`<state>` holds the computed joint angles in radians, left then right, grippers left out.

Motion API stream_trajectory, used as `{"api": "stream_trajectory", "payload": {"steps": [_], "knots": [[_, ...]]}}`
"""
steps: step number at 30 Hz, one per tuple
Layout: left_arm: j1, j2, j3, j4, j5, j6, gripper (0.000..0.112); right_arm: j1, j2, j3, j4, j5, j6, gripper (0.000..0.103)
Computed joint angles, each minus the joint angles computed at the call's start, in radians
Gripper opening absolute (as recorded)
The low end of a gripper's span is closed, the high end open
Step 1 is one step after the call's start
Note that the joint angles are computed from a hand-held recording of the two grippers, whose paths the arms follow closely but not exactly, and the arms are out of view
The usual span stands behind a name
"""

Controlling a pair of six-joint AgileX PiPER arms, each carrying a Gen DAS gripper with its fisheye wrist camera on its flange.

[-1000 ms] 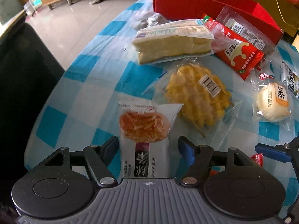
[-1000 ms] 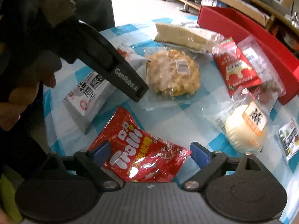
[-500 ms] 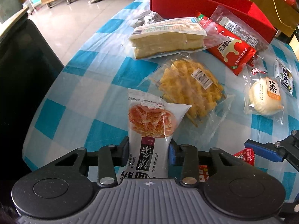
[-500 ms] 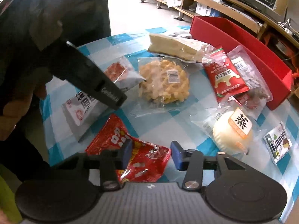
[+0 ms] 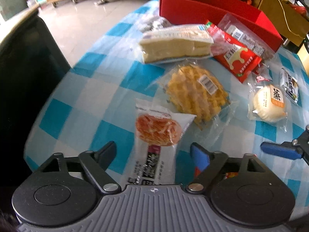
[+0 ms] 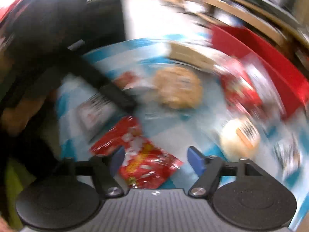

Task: Organize snacks
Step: 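Lift the white noodle-snack bag with the left tool while the right tool grasps the red Trolli bag, then carry both bags over the red box and open both tools to drop them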

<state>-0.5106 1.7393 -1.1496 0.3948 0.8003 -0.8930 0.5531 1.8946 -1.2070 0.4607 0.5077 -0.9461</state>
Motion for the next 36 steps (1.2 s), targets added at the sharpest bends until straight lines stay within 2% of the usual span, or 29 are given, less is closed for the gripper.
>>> {"api": "stream_trajectory", "payload": {"steps": [3, 6, 8, 10, 11, 12, 13, 15, 19, 24, 29, 32, 36], "knots": [[0.002, -0.006, 0.001, -0.012, 0.006, 0.024, 0.087, 0.039, 0.038, -0.046, -0.141, 0.024, -0.075, 0.086], [0.006, 0.001, 0.007, -0.046, 0.002, 0.063, 0.087, 0.048, 0.079, -0.074, -0.119, 0.026, -0.197, 0.085], [-0.003, 0.016, 0.003, -0.040, 0.010, 0.083, 0.087, 0.064, 0.110, -0.089, -0.141, 0.011, -0.191, 0.085], [-0.018, 0.051, -0.011, -0.007, 0.047, 0.068, 0.085, 0.040, 0.137, -0.132, -0.108, 0.066, -0.146, 0.086], [-0.013, 0.046, 0.002, -0.005, 0.031, 0.059, 0.084, 0.011, 0.156, -0.168, -0.078, 0.131, -0.100, 0.079], [0.005, 0.037, 0.011, -0.042, 0.013, 0.084, 0.077, -0.012, 0.163, -0.178, -0.045, 0.155, -0.054, 0.069], [0.027, 0.022, 0.027, -0.085, -0.015, 0.108, 0.068, -0.017, 0.146, -0.161, -0.053, 0.140, -0.020, 0.060], [0.035, 0.008, 0.029, -0.097, -0.006, 0.118, 0.055, -0.023, 0.132, -0.159, -0.096, 0.157, 0.065, 0.056], [0.020, 0.000, 0.020, -0.096, 0.023, 0.108, 0.046, -0.057, 0.109, -0.147, -0.073, 0.184, 0.136, 0.055], [0.006, -0.070, 0.039, -0.085, 0.015, 0.068, 0.043, -0.110, 0.013, -0.075, 0.033, 0.135, 0.127, 0.055], [0.005, -0.106, -0.017, -0.070, 0.006, 0.045, 0.043, -0.168, -0.021, -0.095, 0.080, 0.084, 0.176, 0.055], [-0.002, -0.088, -0.087, -0.052, 0.011, 0.047, 0.043, -0.193, -0.002, -0.154, 0.073, 0.072, 0.228, 0.055], [0.013, 0.019, -0.269, -0.038, 0.049, 0.095, 0.042, -0.222, 0.064, -0.285, 0.035, 0.074, 0.312, 0.055]]}}
